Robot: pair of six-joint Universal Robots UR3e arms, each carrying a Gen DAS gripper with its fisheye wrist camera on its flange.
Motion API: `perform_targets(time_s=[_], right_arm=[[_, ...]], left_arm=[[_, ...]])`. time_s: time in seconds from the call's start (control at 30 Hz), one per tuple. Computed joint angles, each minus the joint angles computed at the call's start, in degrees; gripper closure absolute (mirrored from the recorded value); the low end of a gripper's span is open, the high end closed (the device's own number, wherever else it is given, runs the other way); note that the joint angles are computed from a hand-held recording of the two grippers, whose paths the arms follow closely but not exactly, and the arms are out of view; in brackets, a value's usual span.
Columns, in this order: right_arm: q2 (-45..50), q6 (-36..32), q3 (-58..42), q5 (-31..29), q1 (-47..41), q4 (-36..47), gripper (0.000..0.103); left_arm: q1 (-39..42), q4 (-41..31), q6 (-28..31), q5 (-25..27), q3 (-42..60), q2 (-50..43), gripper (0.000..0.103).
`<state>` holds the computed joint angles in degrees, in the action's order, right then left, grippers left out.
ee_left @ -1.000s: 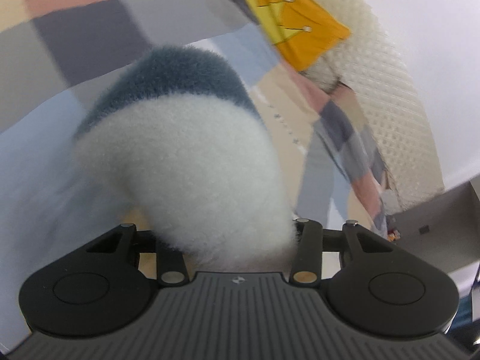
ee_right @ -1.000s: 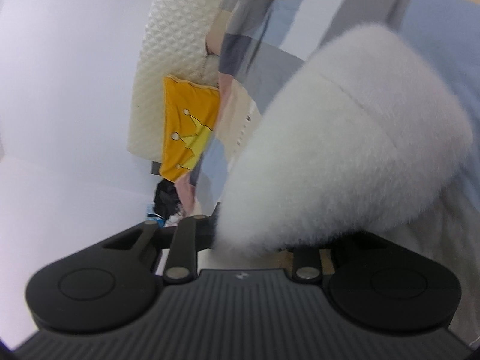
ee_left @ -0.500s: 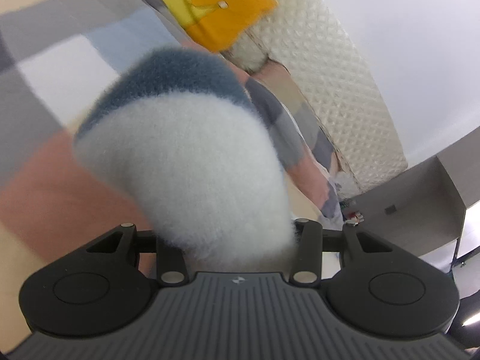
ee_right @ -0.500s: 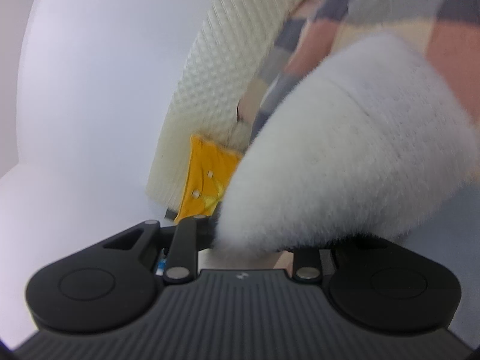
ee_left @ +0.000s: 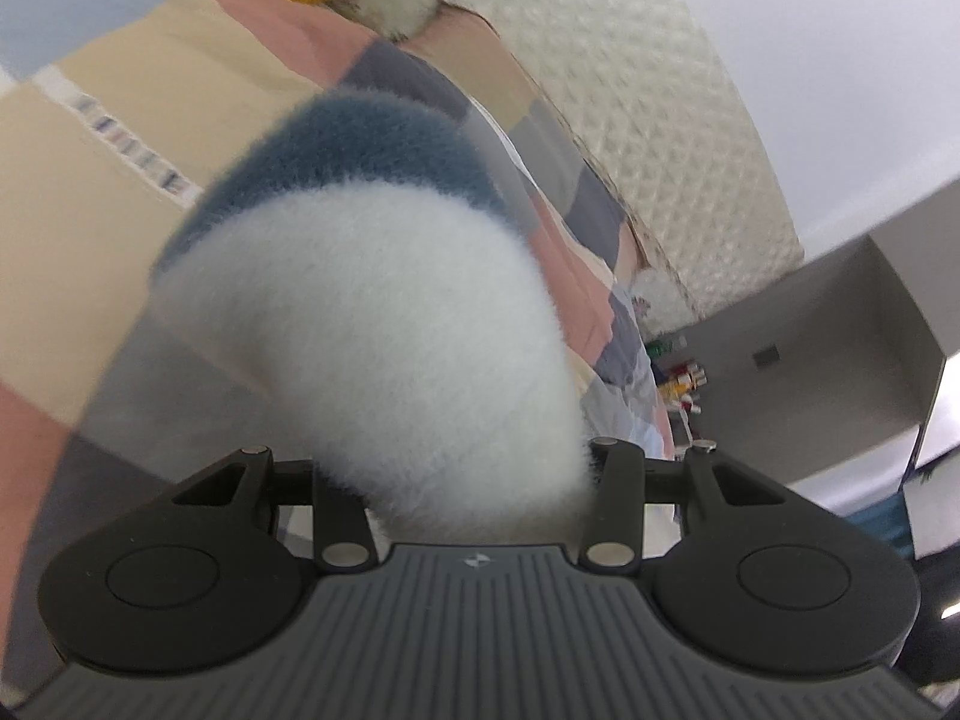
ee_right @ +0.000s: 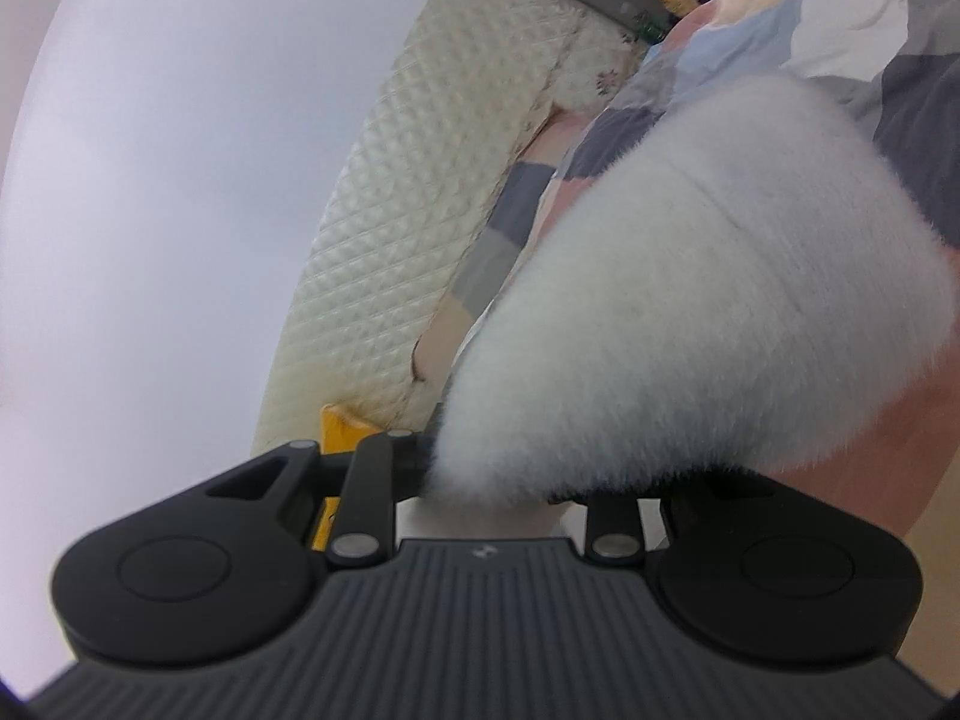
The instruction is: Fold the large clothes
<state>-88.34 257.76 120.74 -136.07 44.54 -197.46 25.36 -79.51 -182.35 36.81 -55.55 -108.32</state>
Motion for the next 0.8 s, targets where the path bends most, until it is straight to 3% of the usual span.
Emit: perform_targets(time_s=[0.2,0.33,0.53,0.63,0.8], right_arm=[[-1.11,-1.82,7.95,5.96,-5.46,-5.64,0.072],[-0.39,-1.33,11.93,5.29,-3.32,-6.63,0.072],[5.85,8.19,16.56,4.63,0.52,-11.85,0.072],[11.47,11.78,15.75,-0.60,6.84,-14.67,0.072],[14.75,16.28,16.21,-2.42,11.47,-14.92,0.072]], left_arm=[[-2.89,15.12,-0.09,-1.50,-10.24,-3.97,0.053],[-3.57,18.36,1.40,0.44,-15.08,-5.13,0.053],[-0.15,11.04,14.46,2.74,-21.26,-2.40,0.053],[2.38,8.67,19.95,1.06,-24.46,-0.96,0.053],[5.84,3.86,27.56,-0.41,-27.71,-0.01,0.052]])
